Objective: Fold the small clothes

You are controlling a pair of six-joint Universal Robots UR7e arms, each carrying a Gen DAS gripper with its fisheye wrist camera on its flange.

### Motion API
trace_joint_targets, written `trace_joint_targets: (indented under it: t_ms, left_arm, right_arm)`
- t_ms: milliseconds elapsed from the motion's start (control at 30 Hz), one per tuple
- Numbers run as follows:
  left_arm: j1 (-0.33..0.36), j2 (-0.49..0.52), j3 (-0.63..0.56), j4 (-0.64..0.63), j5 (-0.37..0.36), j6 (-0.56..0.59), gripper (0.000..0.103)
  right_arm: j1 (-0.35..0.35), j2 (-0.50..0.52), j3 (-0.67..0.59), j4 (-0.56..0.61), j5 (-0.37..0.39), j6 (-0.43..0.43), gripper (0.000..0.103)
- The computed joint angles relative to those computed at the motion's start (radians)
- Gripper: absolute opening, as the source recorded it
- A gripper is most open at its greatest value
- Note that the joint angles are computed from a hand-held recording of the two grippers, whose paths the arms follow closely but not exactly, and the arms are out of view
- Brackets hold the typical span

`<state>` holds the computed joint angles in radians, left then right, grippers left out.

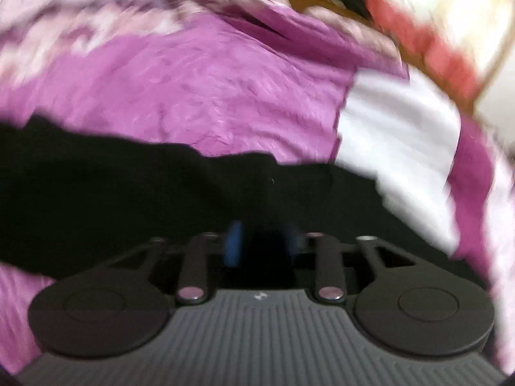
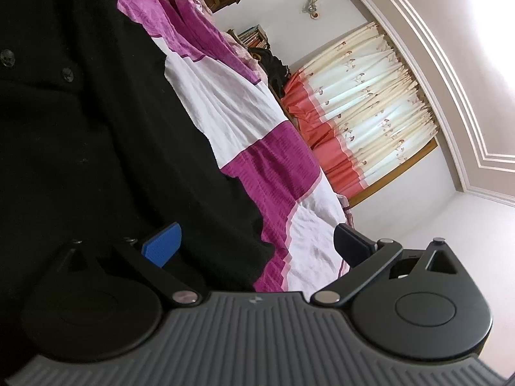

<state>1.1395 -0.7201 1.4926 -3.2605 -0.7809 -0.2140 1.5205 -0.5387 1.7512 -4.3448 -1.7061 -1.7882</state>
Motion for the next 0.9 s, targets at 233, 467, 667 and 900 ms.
trace_joint_targets:
  t_ms: [233, 467, 667, 900]
  left_arm:
    - [-0.035, -0.141, 0.169, -0.393, 0.024, 0.059, 0.072]
    - [-0.037, -0.27, 0.287, -0.541, 0.188, 0.121, 0.084]
    - [0.025, -0.425, 0.428, -0.479, 0.234, 0.021, 0.084]
    - [0.071, -0.472, 0.467, -0.367, 0.295, -0.067, 0.084]
  right_arm:
    - [0.047, -0.026, 0.015, 0.047, -0.115, 0.166, 0.103]
    - [0.102, -0.072, 0.095, 0.291, -0.177, 0.499, 0.103]
    - [0.093, -0.087, 0.073, 0.404, -0.205, 0.601, 0.103]
    - [0.072, -0.142, 0.077, 0.562, -0.182, 0.741, 0.103]
